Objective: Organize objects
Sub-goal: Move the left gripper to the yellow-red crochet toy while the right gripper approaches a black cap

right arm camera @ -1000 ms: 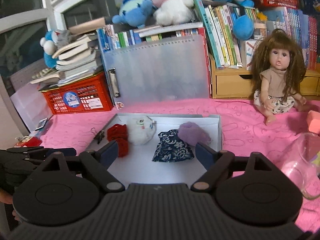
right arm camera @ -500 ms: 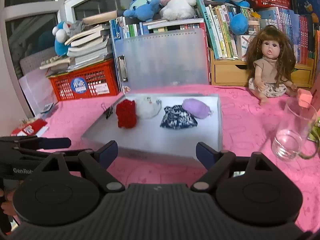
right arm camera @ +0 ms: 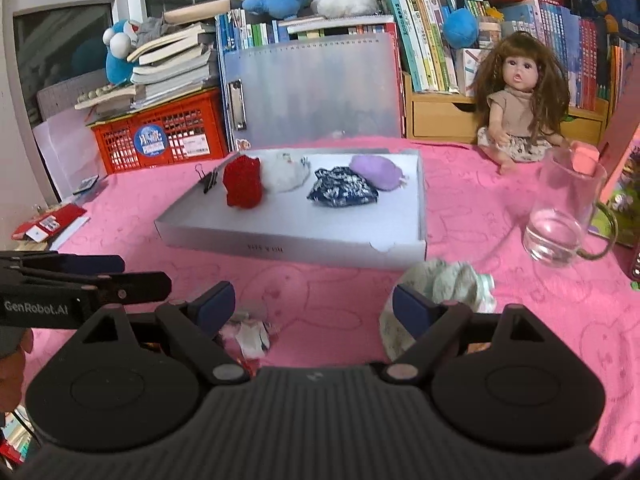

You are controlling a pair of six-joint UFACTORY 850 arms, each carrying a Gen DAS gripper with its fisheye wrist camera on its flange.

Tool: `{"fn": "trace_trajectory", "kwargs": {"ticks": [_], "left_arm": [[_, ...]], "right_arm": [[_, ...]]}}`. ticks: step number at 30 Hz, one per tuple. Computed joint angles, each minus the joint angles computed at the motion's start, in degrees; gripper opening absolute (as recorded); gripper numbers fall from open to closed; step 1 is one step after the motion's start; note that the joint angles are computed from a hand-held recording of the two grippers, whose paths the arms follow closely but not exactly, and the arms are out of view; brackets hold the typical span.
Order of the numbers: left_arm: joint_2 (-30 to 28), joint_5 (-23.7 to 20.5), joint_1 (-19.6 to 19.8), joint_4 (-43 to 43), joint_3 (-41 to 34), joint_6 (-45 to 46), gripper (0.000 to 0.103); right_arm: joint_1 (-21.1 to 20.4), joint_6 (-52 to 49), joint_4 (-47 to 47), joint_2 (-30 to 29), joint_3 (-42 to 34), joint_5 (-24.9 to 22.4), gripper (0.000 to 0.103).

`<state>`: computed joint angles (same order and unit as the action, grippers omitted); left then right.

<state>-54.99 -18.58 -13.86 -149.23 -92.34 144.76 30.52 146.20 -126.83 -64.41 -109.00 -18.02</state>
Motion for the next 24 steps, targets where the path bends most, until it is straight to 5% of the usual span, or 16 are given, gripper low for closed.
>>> {"fn": "trace_trajectory", "kwargs": {"ticks": [24], "left_arm": [[1.05, -2.32, -0.26, 0.14, 4.84, 0.86, 0.08]], "right_arm": [[0.54, -0.93, 3.2, 1.35, 5.92, -2.5, 0.091]]}}
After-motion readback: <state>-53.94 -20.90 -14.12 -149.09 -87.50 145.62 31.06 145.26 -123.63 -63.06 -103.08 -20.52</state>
